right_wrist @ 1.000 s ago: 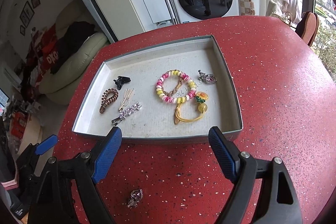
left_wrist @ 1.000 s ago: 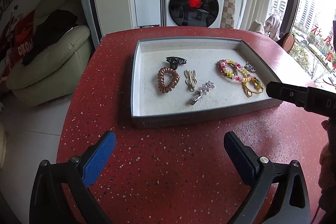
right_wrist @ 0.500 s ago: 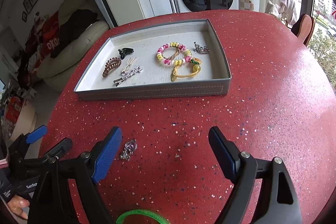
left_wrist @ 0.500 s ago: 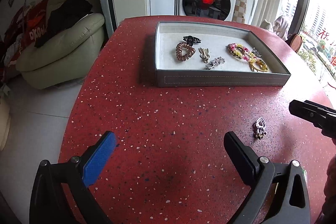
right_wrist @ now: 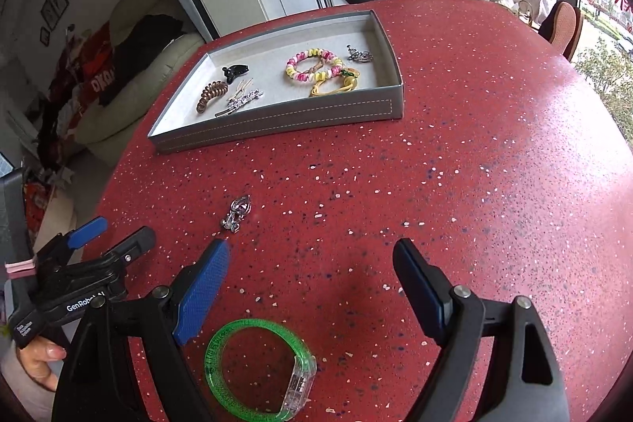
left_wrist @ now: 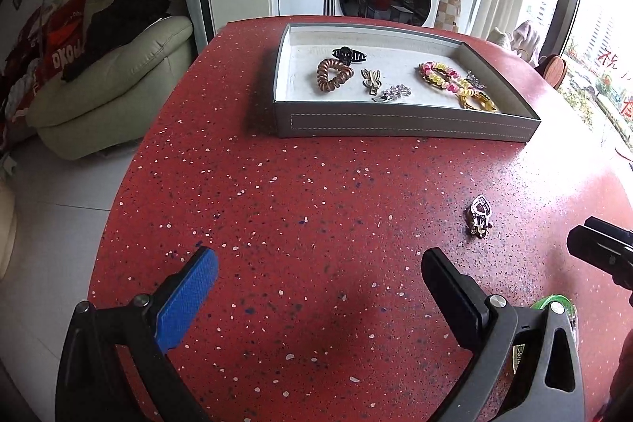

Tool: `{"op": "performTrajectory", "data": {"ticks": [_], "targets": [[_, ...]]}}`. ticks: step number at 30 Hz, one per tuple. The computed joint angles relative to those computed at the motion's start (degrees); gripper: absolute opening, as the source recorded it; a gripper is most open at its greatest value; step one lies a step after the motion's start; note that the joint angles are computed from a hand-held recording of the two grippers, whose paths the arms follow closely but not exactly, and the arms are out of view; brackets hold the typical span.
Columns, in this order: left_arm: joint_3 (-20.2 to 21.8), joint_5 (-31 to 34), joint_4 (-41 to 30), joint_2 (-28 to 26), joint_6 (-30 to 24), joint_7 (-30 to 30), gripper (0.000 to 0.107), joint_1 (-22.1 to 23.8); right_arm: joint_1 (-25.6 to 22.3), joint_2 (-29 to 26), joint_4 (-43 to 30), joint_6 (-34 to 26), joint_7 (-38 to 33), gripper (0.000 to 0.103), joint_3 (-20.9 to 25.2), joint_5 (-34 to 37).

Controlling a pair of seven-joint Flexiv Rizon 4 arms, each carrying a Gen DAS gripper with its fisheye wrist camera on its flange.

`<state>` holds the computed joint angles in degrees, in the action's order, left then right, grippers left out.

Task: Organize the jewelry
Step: 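Grasp the green bangle with the right tool while the left tool grasps the silver heart pendant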

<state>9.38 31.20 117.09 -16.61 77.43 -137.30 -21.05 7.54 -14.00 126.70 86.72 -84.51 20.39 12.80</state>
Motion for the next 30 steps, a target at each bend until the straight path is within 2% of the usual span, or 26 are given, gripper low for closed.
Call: {"op": "performTrajectory", "data": {"ticks": [4, 8, 11, 16, 19, 23, 27, 30], "targets": [[-1.1, -2.0, 0.7, -0.1, 0.4, 1.9, 0.103, 1.0, -2.0, 0.2, -0.2, -0.4, -2.9, 0.087, 2.7, 3.3], [-1.6, -4.3, 1.1, -0.5, 0.6, 4.2, 0.103, 1.4, 0.5, 1.4, 1.6, -0.1, -1.0, 0.087, 0.2, 2.1], [-2.1, -5.6, 0.5, -1.4, 0.8, 6.4, 0.103, 1.6, 0.6, 2.2, 2.5, -0.8, -1.1, 0.087, 0.3, 2.7], [-3.5, -8.9, -1.6, -3.4, 1.0, 11.7, 0.103, 1.4, 3.2, 3.9, 5.3, -1.6, 0.7, 0.087, -2.2, -0.1], [-4.2, -11.1, -3.0, -4.7, 1.3, 15.1, 0.103, 0.9, 5.8, 4.7, 7.9, -0.6, 4.1, 0.087, -4.9, -4.6], [-4.9, -13.9, -4.2, -5.7, 2.2, 19.1, 0.103, 0.0, 5.4, 5.2, 8.8, -0.9, 4.4, 0.087, -4.3, -5.0], [-4.3, -15.6, -5.8, -6.9, 1.9, 21.4, 0.103, -1.6, 6.9, 5.8, 10.8, 0.2, 7.1, 0.087, -6.2, -9.1], [-4.6, -16.9, -7.3, -8.0, 0.7, 23.3, 0.103, -2.1, 7.8, 6.2, 12.2, 0.7, 9.4, 0.081, -7.4, -12.7]]}}
